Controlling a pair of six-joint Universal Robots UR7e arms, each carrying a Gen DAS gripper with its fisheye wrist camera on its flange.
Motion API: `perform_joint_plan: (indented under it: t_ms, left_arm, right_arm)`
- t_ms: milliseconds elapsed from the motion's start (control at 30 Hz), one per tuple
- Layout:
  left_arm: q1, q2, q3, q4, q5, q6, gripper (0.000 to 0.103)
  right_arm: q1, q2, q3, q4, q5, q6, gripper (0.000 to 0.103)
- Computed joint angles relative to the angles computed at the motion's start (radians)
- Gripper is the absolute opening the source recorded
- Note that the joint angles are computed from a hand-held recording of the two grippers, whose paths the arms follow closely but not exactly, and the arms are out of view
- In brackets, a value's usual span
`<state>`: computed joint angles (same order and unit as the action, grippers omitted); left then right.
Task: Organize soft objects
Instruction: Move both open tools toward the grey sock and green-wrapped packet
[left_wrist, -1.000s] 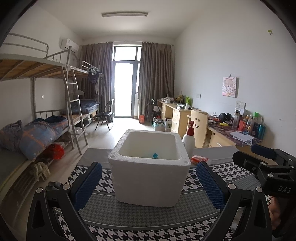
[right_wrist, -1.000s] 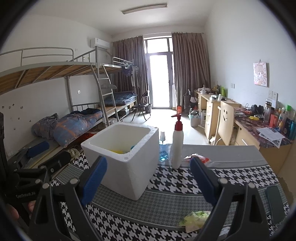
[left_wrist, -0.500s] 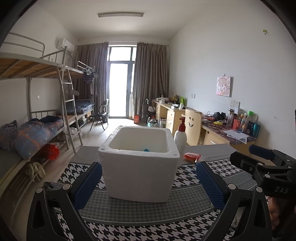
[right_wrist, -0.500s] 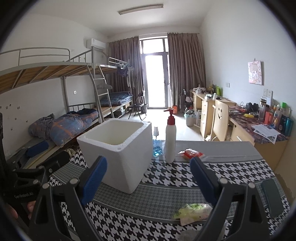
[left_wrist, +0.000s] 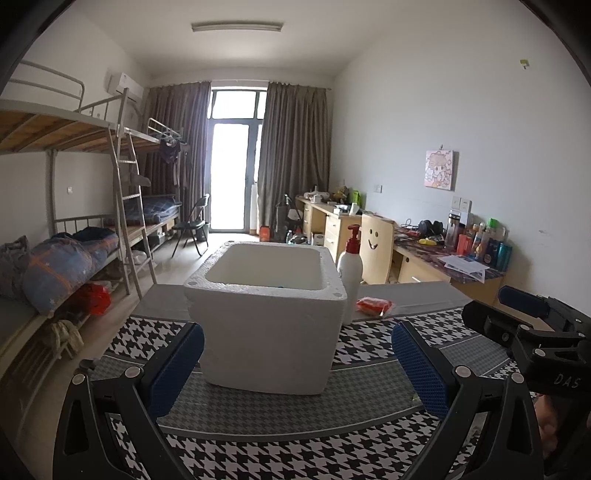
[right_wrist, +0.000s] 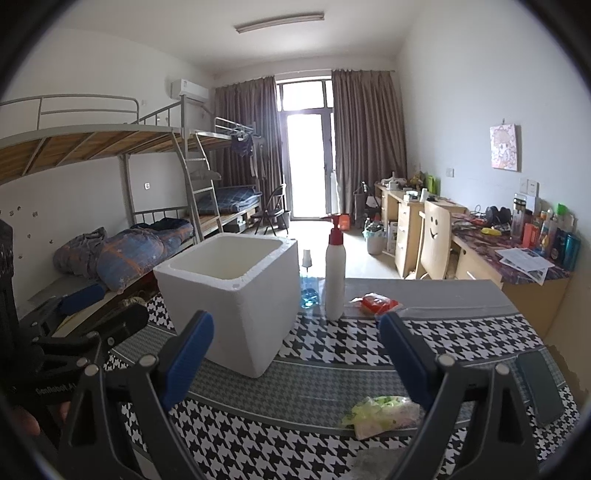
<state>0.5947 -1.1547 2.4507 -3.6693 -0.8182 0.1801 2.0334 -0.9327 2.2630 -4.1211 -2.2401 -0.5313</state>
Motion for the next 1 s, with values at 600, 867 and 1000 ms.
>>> perform_joint_plan:
  t_ms: [600, 867, 1000]
  left_arm:
    - [-0.01, 0.039, 0.013, -0.013, -0.063, -0.01, 0.102]
    - [-0.025, 0.052, 0.017, -0.003, -0.09, -0.03, 0.102]
    - [-0.036, 0.064, 0.016, -0.005, -0.105, -0.026, 0.102]
  right_arm:
    - [-0.012, 0.002, 0.039, -0.071, -0.041, 0.013, 0.094]
    - [-0.006, -0.004, 0.06, -0.091, -0.082, 0.035, 0.093]
    - [0.003, -0.006, 0.07, -0.119, -0.106, 0.031, 0.093]
